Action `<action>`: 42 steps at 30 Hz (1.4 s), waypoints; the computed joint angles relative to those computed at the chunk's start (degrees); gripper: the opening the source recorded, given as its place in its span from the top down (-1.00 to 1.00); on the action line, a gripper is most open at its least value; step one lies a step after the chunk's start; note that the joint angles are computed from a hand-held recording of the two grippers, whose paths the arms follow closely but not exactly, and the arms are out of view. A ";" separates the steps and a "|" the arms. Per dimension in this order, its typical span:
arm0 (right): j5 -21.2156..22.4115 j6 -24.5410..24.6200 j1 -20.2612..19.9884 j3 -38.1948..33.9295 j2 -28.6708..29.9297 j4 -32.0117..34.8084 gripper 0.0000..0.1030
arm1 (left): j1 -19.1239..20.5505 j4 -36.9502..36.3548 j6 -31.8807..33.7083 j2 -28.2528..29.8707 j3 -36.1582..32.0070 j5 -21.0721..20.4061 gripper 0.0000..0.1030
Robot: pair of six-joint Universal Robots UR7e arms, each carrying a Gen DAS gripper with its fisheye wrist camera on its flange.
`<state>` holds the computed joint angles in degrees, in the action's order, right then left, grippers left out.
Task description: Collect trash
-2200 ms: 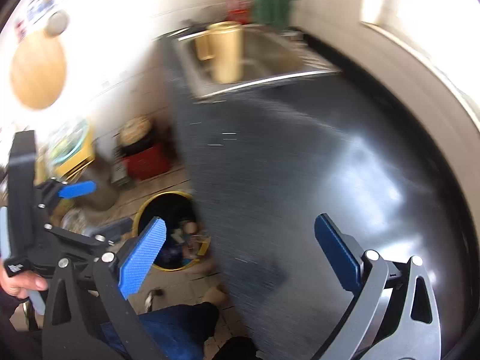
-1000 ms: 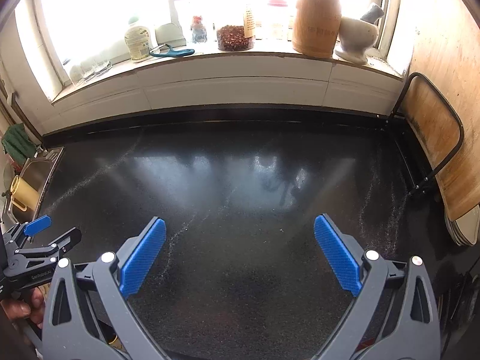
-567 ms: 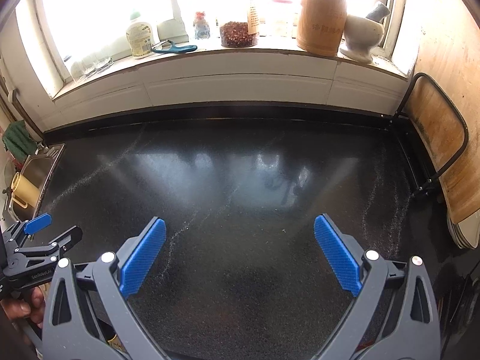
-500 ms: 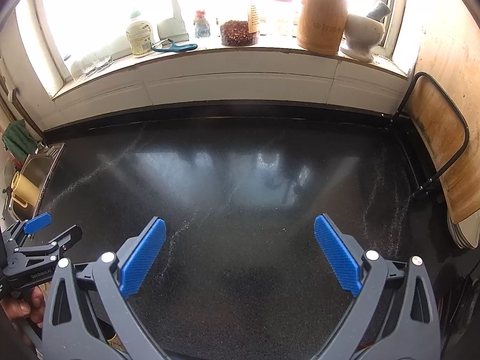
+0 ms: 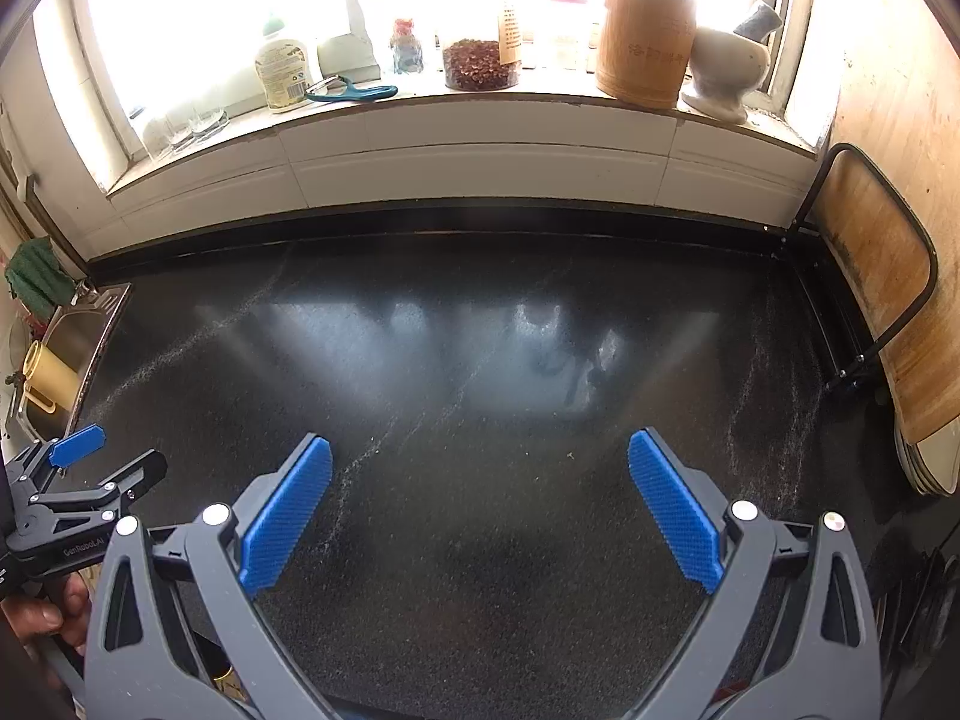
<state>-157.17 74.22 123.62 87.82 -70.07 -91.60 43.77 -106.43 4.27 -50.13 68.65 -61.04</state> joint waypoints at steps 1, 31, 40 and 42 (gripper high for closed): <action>0.01 -0.37 -0.03 0.16 -0.06 -0.40 -0.86 | -0.03 -0.04 0.01 0.04 -0.06 0.06 -0.86; 0.60 -2.90 -0.36 1.16 -0.35 -3.59 -0.86 | -0.11 0.42 0.05 -0.08 0.18 0.24 -0.86; 0.69 -4.14 -0.43 1.48 -0.45 -4.78 -0.86 | -0.27 0.27 0.19 -0.21 0.30 0.82 -0.86; 0.71 -4.26 -0.44 1.48 -0.44 -4.77 -0.86 | -0.26 0.60 0.05 -0.18 0.16 0.73 -0.86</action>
